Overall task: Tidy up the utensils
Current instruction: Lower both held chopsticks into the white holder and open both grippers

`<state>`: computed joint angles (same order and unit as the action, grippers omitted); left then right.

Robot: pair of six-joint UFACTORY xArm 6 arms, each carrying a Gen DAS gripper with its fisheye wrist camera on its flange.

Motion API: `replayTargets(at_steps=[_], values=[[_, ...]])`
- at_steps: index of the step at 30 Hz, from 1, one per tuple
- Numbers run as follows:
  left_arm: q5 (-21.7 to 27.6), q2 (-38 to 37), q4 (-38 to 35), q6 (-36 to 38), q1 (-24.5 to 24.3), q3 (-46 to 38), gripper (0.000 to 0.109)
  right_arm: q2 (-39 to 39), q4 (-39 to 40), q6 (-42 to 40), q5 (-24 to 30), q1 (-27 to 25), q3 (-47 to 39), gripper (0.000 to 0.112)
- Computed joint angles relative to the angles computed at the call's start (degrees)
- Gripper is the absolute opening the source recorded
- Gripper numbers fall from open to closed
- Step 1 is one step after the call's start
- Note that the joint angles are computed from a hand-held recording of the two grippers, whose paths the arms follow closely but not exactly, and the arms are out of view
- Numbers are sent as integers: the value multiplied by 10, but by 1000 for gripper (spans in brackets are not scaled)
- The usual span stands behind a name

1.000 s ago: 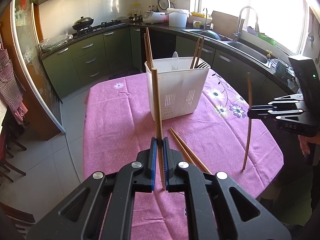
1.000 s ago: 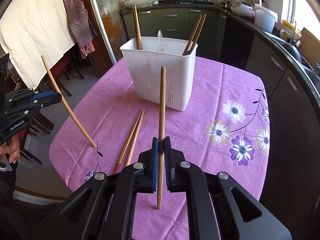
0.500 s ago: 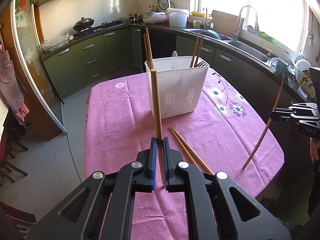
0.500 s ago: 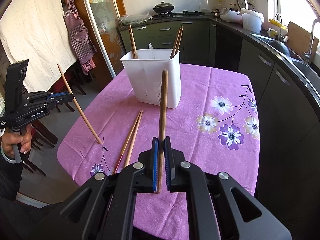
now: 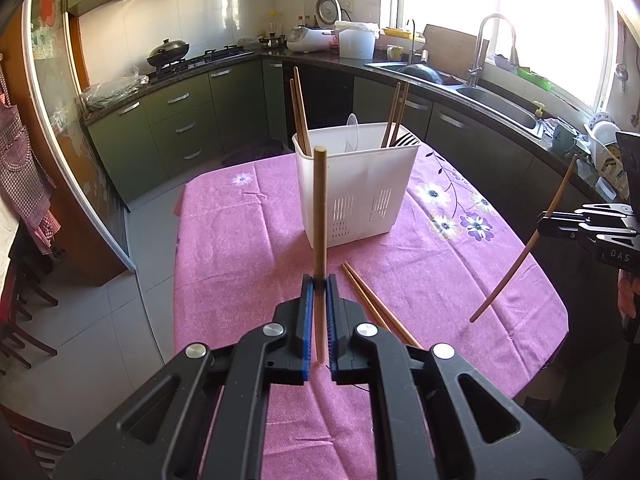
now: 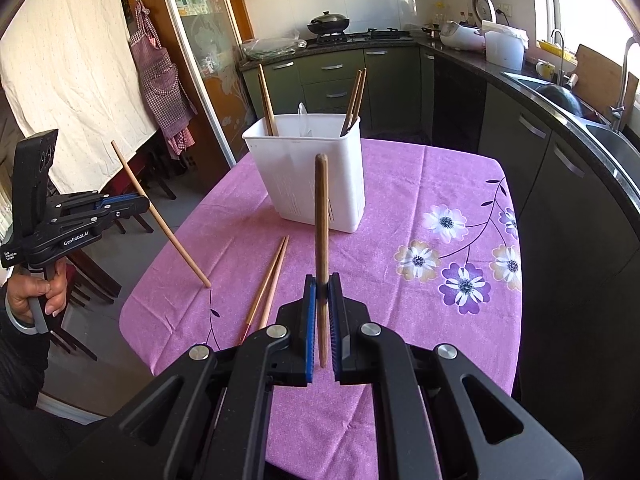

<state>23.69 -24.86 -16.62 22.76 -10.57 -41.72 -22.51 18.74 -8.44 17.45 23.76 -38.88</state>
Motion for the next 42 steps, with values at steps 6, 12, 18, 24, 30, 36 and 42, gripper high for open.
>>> replayTargets(at_steps=[6, 12, 18, 24, 30, 36, 42], values=[[11, 1, -12, 10, 2, -24, 6, 17, 34, -32, 2, -1, -38, 7], [30, 10, -25, 22, -3, -74, 6, 41, 69, -64, 10, -5, -104, 7], [36, 36, -32, 28, -6, -143, 6, 73, 97, -89, 22, -14, -190, 7], [18, 75, -48, 40, -14, -221, 6, 125, 112, -94, 31, -25, -292, 7], [-16, 147, -57, 41, -26, -303, 6, 199, 103, -71, 38, -38, -396, 7], [-34, 233, -67, 35, -29, -363, 6, 284, 89, -47, 54, -52, -466, 7], [-52, 276, -37, 3, -25, -363, 6, 326, 109, -66, 59, -52, -473, 7]])
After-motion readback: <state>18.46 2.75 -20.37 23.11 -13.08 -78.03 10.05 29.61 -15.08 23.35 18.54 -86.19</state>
